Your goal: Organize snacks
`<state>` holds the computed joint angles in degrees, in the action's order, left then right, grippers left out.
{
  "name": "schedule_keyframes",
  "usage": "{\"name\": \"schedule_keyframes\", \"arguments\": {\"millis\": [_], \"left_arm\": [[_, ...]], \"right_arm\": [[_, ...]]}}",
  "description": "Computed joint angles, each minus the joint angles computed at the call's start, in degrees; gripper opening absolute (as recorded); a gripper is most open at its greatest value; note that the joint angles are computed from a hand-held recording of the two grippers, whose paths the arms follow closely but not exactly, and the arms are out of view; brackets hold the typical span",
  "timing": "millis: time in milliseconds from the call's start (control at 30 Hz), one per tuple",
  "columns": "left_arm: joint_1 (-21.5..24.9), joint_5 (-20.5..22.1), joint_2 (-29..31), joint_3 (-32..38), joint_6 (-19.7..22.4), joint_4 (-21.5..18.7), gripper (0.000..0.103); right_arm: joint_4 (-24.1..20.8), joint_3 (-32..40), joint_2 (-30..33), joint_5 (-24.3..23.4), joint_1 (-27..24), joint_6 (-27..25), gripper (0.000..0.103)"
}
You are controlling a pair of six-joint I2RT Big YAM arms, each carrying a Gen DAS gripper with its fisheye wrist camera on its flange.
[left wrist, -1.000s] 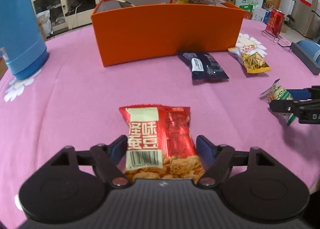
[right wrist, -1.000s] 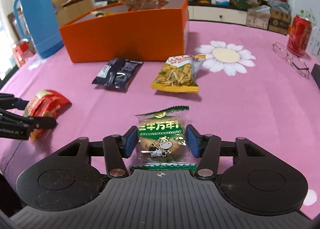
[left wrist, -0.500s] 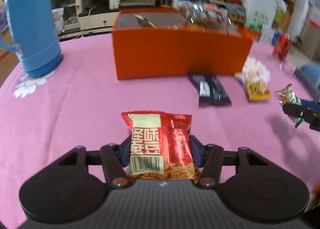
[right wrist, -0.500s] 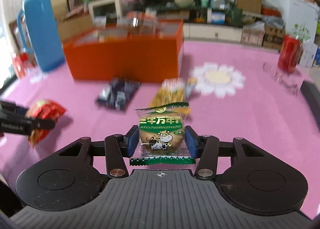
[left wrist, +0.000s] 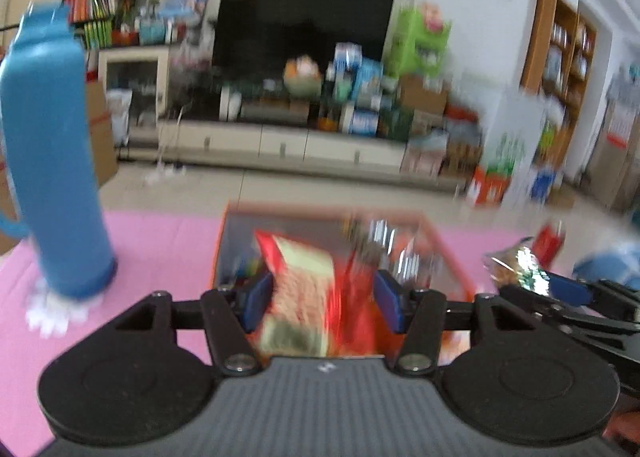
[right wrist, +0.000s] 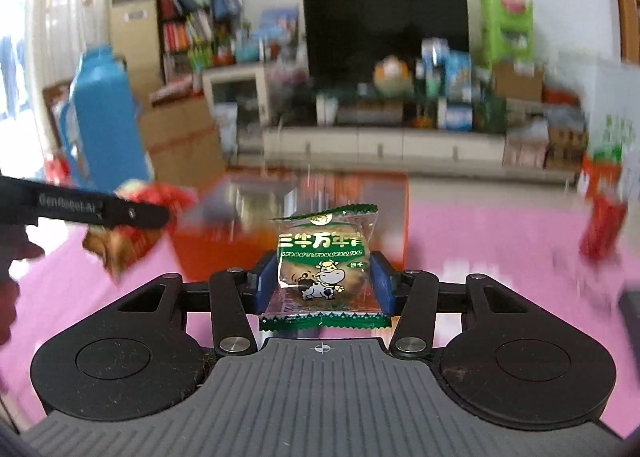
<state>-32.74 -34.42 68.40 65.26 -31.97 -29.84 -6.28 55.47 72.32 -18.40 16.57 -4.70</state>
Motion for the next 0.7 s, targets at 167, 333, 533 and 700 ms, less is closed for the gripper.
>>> {"name": "schedule_keyframes", "arguments": {"millis": [167, 333, 533, 700], "left_arm": [[4.7, 2.2, 5.7, 6.2, 4.8, 6.9, 0.055], [9.7, 6.5, 9.3, 7.7, 1.5, 5.2, 0.054], [8.0, 7.4, 4.6, 2.8, 6.1, 0.7, 0.064], [0.6, 4.8, -0.1, -5.8, 5.3, -5.5, 0.070]], "right_arm": [[5.7, 11.7, 9.5, 2.7, 2.4, 3.6, 0.031], [-0.3, 22.7, 20.3, 2.7, 3.5, 8.1, 0.031], [0.7, 21.7, 20.8, 4.0, 5.2, 6.7, 0.031], [2.3, 7.6, 9.3, 5.1, 5.2, -2.1, 0.031]]}}
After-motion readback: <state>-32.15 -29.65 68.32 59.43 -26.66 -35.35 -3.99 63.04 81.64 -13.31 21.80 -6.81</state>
